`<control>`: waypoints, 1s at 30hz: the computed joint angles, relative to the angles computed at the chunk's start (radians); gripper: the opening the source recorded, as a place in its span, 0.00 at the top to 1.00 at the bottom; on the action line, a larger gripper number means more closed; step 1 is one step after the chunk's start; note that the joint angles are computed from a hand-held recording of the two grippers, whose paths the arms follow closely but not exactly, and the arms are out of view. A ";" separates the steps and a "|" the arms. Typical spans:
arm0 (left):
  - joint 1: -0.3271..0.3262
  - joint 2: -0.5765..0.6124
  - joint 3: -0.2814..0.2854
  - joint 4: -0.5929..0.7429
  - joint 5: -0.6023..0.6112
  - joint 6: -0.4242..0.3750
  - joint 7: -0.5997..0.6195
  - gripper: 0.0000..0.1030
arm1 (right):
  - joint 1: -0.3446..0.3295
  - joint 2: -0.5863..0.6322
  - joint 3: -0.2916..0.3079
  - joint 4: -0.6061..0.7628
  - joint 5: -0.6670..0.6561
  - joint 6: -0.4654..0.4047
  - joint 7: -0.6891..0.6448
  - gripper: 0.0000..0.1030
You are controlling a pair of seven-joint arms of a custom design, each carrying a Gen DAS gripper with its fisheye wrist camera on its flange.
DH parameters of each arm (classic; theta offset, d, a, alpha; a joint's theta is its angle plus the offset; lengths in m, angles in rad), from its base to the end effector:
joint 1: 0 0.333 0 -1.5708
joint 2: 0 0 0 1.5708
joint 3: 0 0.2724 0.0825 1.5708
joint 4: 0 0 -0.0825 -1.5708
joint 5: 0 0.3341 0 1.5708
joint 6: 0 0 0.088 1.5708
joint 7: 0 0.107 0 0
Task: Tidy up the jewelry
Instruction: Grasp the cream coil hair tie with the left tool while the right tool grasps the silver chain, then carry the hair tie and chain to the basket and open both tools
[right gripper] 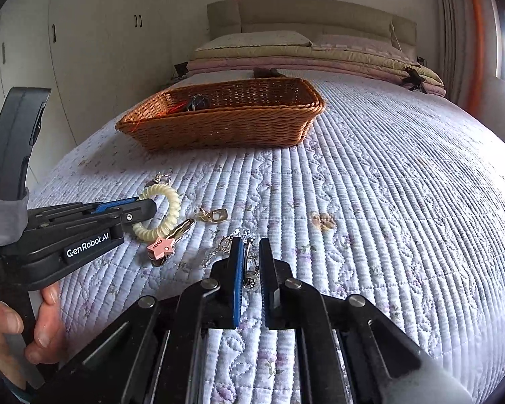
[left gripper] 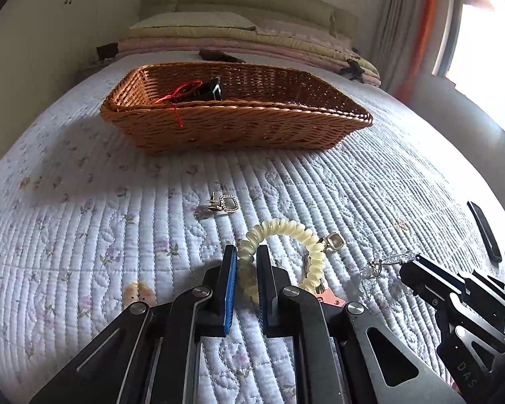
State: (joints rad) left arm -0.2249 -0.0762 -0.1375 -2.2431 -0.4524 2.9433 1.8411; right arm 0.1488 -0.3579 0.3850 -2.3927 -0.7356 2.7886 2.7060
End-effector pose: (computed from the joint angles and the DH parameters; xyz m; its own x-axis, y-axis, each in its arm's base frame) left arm 0.4945 -0.1583 0.4714 -0.2912 -0.9409 0.1730 -0.7135 0.0931 -0.6945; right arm 0.3701 0.2680 0.4965 0.0556 -0.9976 -0.0423 -0.6316 -0.0023 -0.7753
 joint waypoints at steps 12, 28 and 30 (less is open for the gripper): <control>-0.103 -0.074 0.064 -0.019 -0.595 0.062 0.501 0.89 | -0.129 -0.105 0.084 -0.050 -0.031 0.170 0.117 0.91; 0.034 0.111 0.046 0.322 -0.109 0.083 0.094 0.89 | -0.309 0.253 0.184 0.494 -0.098 0.085 -0.042 0.90; 0.035 0.217 0.086 0.436 0.125 0.045 -0.132 0.89 | -0.278 0.401 0.165 0.627 -0.046 0.064 -0.113 0.90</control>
State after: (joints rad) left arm -0.1904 0.1410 -0.0519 -1.8072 -0.3273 2.9885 1.7088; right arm -0.1295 0.0432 0.5495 -1.7659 -0.7819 2.8527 2.5928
